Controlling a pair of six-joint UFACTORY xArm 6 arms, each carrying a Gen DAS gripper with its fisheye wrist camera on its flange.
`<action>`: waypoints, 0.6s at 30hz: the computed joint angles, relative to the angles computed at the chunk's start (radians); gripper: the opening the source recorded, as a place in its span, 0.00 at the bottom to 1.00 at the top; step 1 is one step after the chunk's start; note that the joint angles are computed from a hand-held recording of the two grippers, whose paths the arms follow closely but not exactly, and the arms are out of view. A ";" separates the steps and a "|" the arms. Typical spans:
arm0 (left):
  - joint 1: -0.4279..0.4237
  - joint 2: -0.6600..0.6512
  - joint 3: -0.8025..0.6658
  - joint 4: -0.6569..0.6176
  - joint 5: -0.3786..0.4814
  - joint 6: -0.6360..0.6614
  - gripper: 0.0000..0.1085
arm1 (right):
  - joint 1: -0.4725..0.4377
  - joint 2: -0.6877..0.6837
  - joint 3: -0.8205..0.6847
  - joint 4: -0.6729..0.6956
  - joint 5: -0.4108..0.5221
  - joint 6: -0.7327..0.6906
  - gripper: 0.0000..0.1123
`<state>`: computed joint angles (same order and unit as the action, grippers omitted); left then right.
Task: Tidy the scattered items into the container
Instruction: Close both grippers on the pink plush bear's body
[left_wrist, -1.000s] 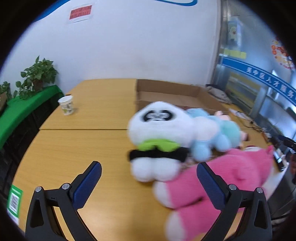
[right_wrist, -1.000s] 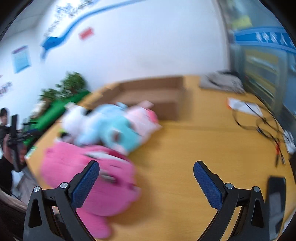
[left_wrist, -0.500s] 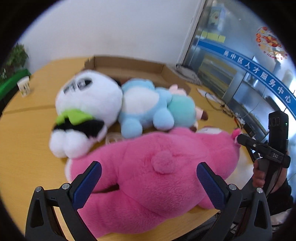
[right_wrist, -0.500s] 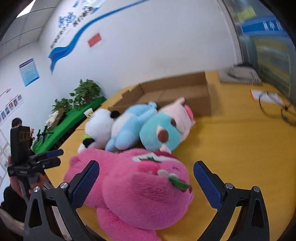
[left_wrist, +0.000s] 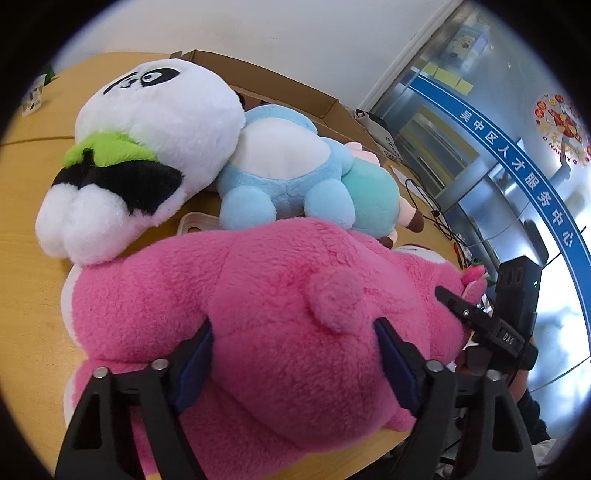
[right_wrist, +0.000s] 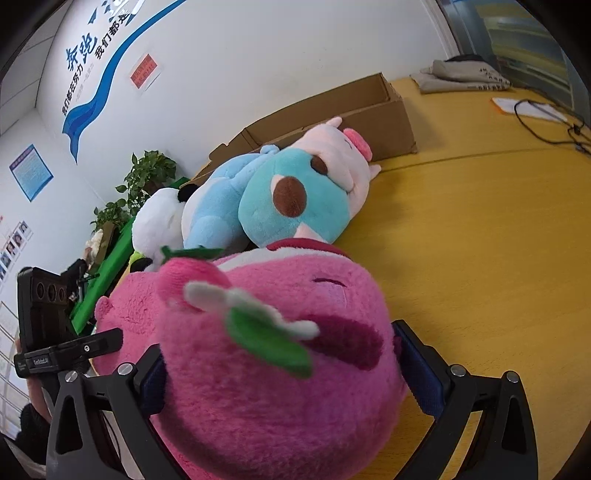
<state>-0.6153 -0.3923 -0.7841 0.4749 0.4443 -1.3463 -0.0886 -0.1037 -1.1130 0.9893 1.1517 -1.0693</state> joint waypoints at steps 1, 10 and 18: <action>-0.001 -0.008 0.004 -0.003 0.000 0.000 0.65 | 0.000 0.000 0.004 -0.003 -0.002 0.014 0.92; -0.029 -0.038 -0.001 0.036 0.043 -0.019 0.39 | 0.027 -0.062 0.043 -0.065 -0.058 0.003 0.92; -0.093 -0.057 -0.064 0.095 0.133 -0.031 0.25 | 0.006 -0.155 0.102 -0.031 -0.048 -0.053 0.72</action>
